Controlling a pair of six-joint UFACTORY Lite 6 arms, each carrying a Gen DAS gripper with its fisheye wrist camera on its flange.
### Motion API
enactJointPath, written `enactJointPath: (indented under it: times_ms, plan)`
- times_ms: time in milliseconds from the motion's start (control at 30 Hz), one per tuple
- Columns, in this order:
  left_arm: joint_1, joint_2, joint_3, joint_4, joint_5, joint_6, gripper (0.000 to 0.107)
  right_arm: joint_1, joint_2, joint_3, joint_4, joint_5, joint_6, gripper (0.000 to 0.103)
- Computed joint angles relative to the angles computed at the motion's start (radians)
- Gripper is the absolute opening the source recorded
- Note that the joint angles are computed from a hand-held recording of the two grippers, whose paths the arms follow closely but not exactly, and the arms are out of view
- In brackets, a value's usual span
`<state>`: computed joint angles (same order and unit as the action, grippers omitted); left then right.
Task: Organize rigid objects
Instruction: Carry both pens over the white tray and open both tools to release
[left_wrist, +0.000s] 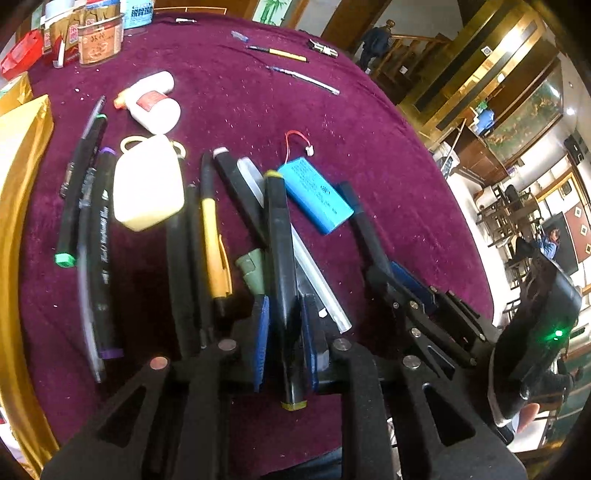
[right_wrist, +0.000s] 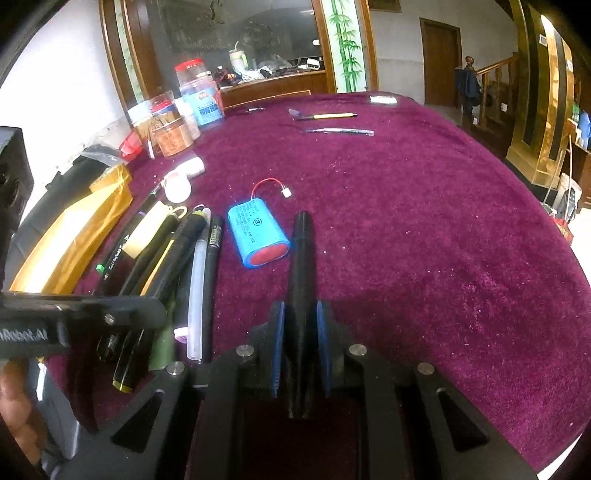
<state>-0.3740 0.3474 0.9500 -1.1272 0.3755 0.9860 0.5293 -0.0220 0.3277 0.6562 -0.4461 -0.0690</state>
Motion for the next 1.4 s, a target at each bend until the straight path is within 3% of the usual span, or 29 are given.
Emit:
enactJointPath:
  times_ms: [67, 167, 267, 367, 467, 567, 700, 867, 967, 1100, 1233, 1300, 1400]
  plan:
    - [-0.024, -0.001, -0.011, 0.019, -0.035, -0.015, 0.021, 0.007, 0.011, 0.012, 0.032, 0.0, -0.031, 0.016]
    - [-0.032, -0.046, -0.055, -0.007, -0.064, 0.025, 0.012, 0.03, 0.02, 0.018, 0.094, -0.013, -0.092, 0.015]
    - [-0.02, -0.113, -0.12, -0.091, -0.097, 0.111, 0.012, -0.015, 0.003, -0.017, -0.078, -0.031, 0.084, 0.015]
    - [0.029, -0.174, -0.175, -0.177, -0.046, 0.211, 0.012, -0.102, -0.054, -0.06, -0.338, -0.024, 0.338, 0.015]
    - [0.066, -0.212, -0.207, -0.206, -0.019, 0.245, 0.012, -0.079, -0.179, -0.117, -0.279, -0.025, 0.316, 0.015]
    - [0.154, -0.238, -0.227, -0.23, 0.092, 0.28, 0.012, -0.034, -0.286, -0.154, -0.276, -0.05, 0.339, 0.015]
    - [0.245, -0.39, -0.285, -0.174, 0.146, 0.246, 0.012, 0.076, -0.307, -0.1, -0.289, -0.039, 0.386, 0.015]
    - [0.521, -0.526, -0.336, -0.073, 0.268, 0.251, 0.012, 0.266, -0.089, 0.119, -0.296, -0.057, 0.387, 0.015]
    - [0.741, -0.525, -0.31, -0.029, 0.348, 0.293, 0.012, 0.344, 0.093, 0.31, -0.385, -0.031, 0.453, 0.015]
    - [0.959, -0.465, -0.252, -0.008, 0.384, 0.362, 0.012, 0.409, 0.314, 0.572, -0.542, 0.059, 0.568, 0.015]
    - [1.07, -0.287, -0.127, 0.01, 0.35, 0.406, 0.012, 0.468, 0.573, 0.928, -0.544, 0.228, 0.527, 0.015]
    - [1.073, -0.207, -0.068, 0.049, 0.321, 0.391, 0.012, 0.474, 0.692, 1.121, -0.537, 0.373, 0.525, 0.015]
    - [1.077, -0.112, -0.01, 0.093, 0.259, 0.382, 0.012, 0.489, 0.899, 1.431, -0.692, 0.558, 0.676, 0.015]
